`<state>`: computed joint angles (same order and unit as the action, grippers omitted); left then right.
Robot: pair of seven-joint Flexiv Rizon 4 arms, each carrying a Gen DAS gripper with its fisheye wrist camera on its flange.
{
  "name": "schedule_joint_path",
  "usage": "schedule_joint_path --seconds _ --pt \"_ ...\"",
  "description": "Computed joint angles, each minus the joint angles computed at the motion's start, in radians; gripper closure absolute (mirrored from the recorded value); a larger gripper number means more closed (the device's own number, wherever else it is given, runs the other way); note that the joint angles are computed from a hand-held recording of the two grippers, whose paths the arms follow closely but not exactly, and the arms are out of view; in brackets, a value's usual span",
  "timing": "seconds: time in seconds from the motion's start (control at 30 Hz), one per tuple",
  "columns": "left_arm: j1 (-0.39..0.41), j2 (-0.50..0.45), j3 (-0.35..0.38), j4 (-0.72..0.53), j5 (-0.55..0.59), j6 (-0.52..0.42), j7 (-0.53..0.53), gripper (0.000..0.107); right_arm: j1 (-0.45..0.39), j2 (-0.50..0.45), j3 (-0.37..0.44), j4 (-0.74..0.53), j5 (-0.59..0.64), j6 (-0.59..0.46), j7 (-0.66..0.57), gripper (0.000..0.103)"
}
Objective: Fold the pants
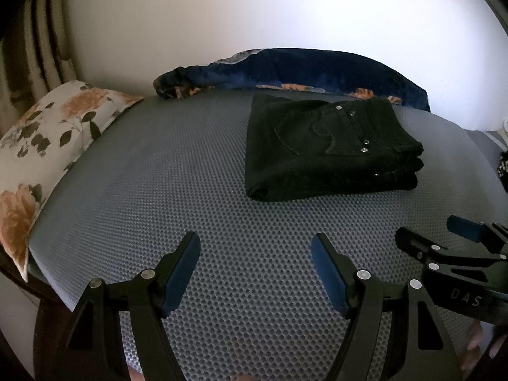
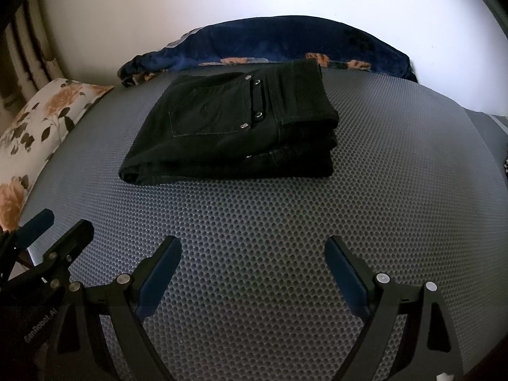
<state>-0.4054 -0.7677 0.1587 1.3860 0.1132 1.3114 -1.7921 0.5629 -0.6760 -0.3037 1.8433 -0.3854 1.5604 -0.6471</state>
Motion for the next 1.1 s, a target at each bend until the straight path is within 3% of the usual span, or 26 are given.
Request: schedule_joint_path --seconds 0.6,1.1 --pt "0.034 0.005 -0.052 -0.005 -0.037 -0.012 0.066 0.034 -0.006 0.007 0.016 -0.003 0.011 -0.005 0.007 0.013" --pt "0.051 0.015 -0.056 -0.014 -0.063 -0.015 0.085 0.034 0.038 0.035 -0.062 0.001 -0.041 -0.029 0.073 0.013"
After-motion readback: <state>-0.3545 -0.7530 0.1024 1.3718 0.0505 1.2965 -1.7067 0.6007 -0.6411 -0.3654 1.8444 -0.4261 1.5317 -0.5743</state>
